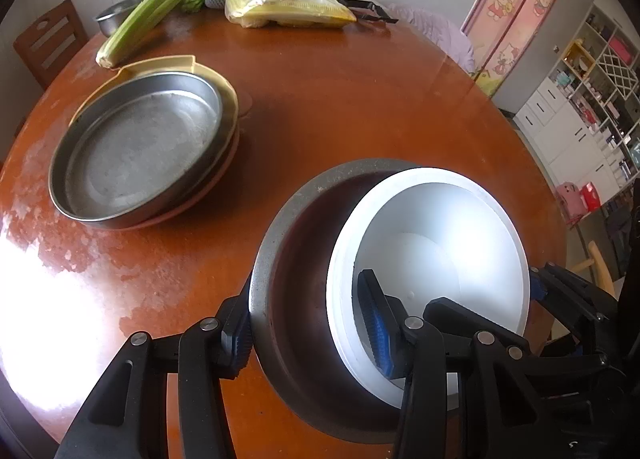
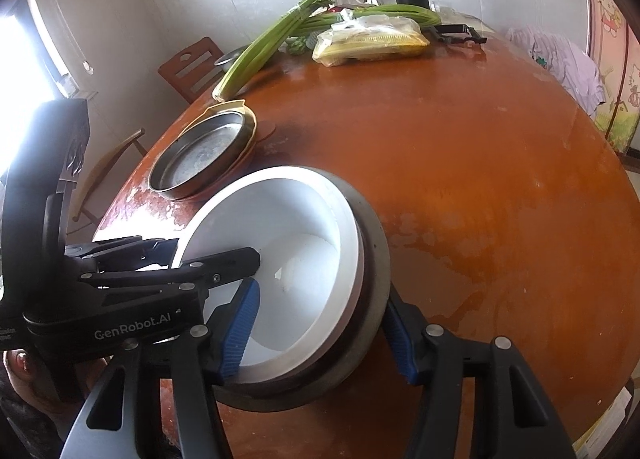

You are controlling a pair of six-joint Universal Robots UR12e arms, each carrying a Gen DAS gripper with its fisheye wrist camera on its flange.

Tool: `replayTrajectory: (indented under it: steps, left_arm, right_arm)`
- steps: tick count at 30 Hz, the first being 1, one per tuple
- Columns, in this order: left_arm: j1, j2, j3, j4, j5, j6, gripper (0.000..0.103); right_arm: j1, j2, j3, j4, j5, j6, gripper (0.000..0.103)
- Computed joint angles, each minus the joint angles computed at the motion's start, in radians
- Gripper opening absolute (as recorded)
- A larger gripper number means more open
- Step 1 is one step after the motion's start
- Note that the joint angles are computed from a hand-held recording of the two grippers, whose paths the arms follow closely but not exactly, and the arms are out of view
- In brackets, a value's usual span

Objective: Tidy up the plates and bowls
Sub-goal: 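Lift the steel bowl with nested paper bowls using the left tool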

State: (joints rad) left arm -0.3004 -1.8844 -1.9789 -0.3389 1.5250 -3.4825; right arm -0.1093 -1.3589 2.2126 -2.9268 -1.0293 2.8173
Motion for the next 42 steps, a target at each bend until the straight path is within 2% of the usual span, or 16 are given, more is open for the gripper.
replayTrajectory:
  steps: [10,19,27,33,42]
  left_arm:
    - [0.019,0.028,0.000,0.001,0.002,0.000,0.048]
    - [0.075,0.059,0.010,0.010,0.000,0.009,0.048]
    - [0.140,0.081,0.010,0.014,0.011,0.015,0.048]
    - [0.184,0.072,0.012,0.005,0.011,0.008,0.048]
    - [0.223,0.045,0.013,0.011,-0.007,0.006,0.046]
  right_arm:
    - [0.015,-0.015,-0.026,0.014,-0.001,-0.005,0.059]
    - [0.069,-0.008,-0.100,0.023,-0.011,0.006,0.059]
    - [0.133,0.032,-0.189,0.042,-0.015,0.010,0.059]
    - [0.184,0.081,-0.260,0.081,-0.031,-0.001,0.059]
    - [0.227,0.143,-0.325,0.103,-0.057,0.011,0.058]
